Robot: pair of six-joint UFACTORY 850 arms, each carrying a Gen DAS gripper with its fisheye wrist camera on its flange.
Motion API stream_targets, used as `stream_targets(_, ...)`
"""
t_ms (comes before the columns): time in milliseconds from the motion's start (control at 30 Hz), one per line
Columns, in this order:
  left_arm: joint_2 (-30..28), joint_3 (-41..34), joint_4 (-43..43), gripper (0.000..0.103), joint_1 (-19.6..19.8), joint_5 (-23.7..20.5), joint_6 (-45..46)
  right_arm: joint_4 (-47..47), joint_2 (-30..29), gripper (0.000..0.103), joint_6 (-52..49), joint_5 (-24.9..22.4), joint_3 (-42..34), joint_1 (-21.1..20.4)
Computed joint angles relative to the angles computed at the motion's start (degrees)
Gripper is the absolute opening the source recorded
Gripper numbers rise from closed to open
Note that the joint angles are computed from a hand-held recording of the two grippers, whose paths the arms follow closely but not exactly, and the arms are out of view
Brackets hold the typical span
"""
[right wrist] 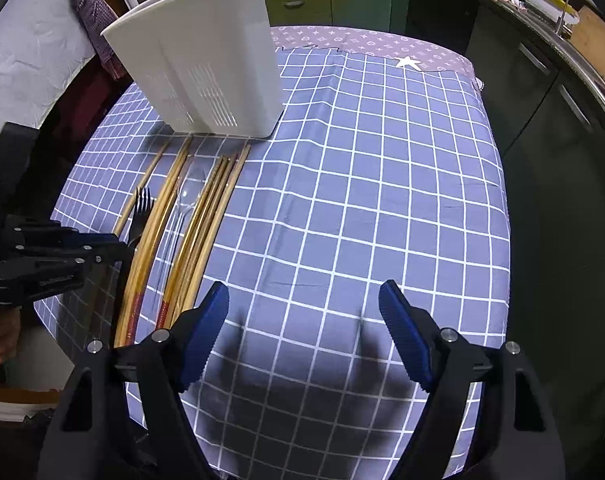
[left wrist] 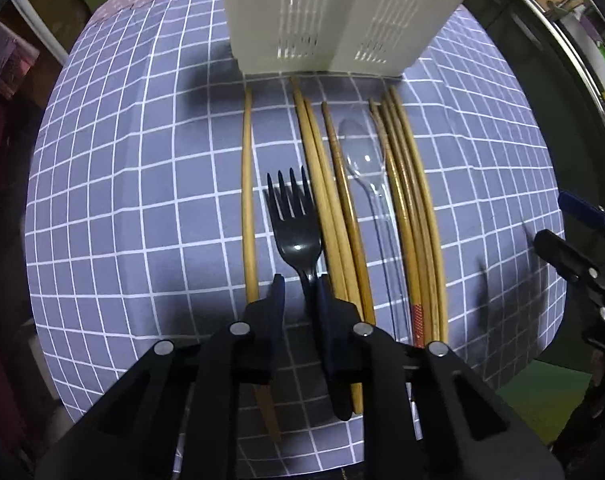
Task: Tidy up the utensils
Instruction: 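Lower the left gripper onto the black fork and close on its handle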
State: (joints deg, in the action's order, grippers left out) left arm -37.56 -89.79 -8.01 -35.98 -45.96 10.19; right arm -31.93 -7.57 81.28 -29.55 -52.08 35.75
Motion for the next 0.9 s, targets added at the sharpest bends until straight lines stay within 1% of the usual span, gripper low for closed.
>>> stream_targets(167, -0.5, -0.4, 2.1, 0.016, -0.6, -0.7, -1.6, -1.3, -0.1, 0.077, 0.6, -0.8, -0.3, -0.1)
stream_targets(267, -0.9, -0.4, 3.8, 0.015, -1.2, -0.6, -3.1, -0.2, -0.2, 0.074, -0.8, -1.6, -0.6, -0.2)
stream_targets(500, -1.2, -0.5, 2.5, 0.009, -1.0, 0.6, -2.0, 2.7, -1.3, 0.074, -4.8, -2.6, -2.0, -0.1)
stream_targets(567, -0.9, 0.2, 1.3, 0.009, -0.8, 2.2, 0.3, 5.6, -2.0, 0.074, -8.1, -2.3, -2.9, -0.4)
stream_targets(633, -0.4, 0.9, -0.5, 0.009, -0.5, 3.6, 2.1, 11.9, -3.4, 0.074, -15.6, -1.8, -4.4, -1.2)
stream_targets(667, 0.1, 1.5, -3.0, 0.009, 0.0, 4.6, 3.9, 13.5, -4.1, 0.074, -17.8, -2.1, -5.1, -1.4)
stream_targets(767, 2.2, 3.4, -7.7, 0.009, 1.0, 7.5, 8.1, 15.8, -5.8, 0.074, -20.4, -2.8, -7.0, -1.9)
stream_targets(833, 3.5, 4.3, -10.3, 0.009, 1.8, 9.0, 10.5, 18.8, -6.8, 0.073, -22.8, -2.2, -8.0, -2.7)
stream_targets(900, 5.7, 6.1, -14.2, 0.009, 2.7, 11.4, 13.9, 21.0, -8.0, 0.067, -24.1, -2.1, -9.2, -3.2)
